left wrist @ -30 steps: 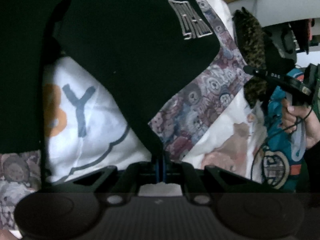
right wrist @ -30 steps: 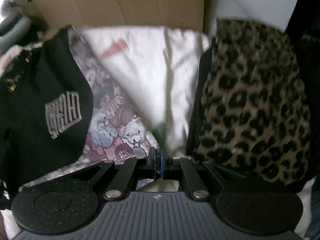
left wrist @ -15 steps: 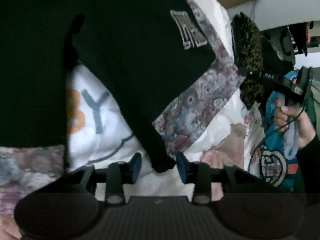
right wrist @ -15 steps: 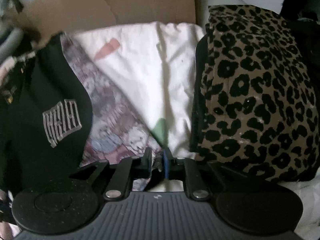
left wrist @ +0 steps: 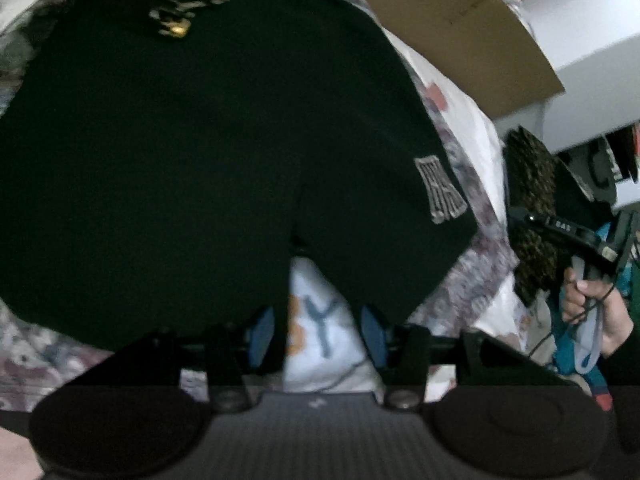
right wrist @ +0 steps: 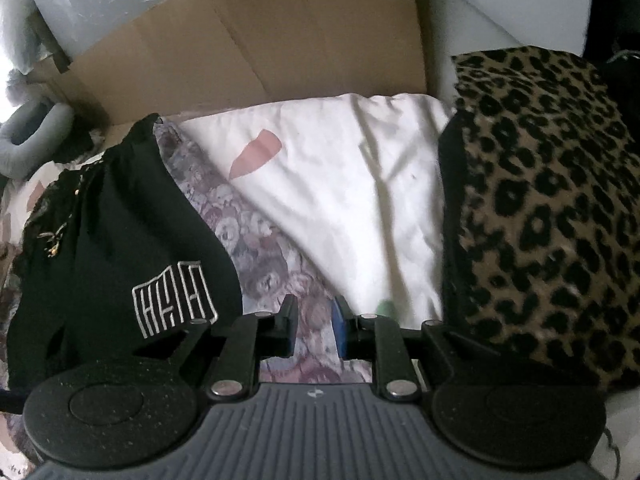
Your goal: Fold clothes
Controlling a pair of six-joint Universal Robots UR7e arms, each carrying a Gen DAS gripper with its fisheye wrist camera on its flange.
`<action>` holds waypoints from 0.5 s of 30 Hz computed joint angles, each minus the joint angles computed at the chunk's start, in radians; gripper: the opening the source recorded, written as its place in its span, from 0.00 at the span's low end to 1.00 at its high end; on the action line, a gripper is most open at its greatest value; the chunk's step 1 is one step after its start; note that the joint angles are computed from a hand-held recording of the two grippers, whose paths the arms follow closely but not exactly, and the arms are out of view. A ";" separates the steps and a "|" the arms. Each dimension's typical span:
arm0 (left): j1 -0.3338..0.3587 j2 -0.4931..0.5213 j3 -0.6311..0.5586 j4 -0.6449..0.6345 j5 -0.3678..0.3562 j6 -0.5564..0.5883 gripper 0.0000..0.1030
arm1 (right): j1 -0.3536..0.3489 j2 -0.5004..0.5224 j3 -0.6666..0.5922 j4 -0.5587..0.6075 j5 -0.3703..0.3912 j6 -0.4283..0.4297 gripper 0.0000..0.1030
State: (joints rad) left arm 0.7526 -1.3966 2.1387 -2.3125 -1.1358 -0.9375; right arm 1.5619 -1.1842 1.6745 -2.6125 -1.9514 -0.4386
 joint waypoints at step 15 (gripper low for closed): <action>0.027 -0.081 0.015 0.059 0.132 -0.071 0.49 | 0.050 0.291 -0.235 -0.094 0.028 -0.029 0.18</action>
State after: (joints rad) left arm 0.7799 -1.4776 2.1539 -2.2533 -1.0041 -1.0082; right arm 1.6116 -0.8934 1.4392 -2.7065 -1.9236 -0.4679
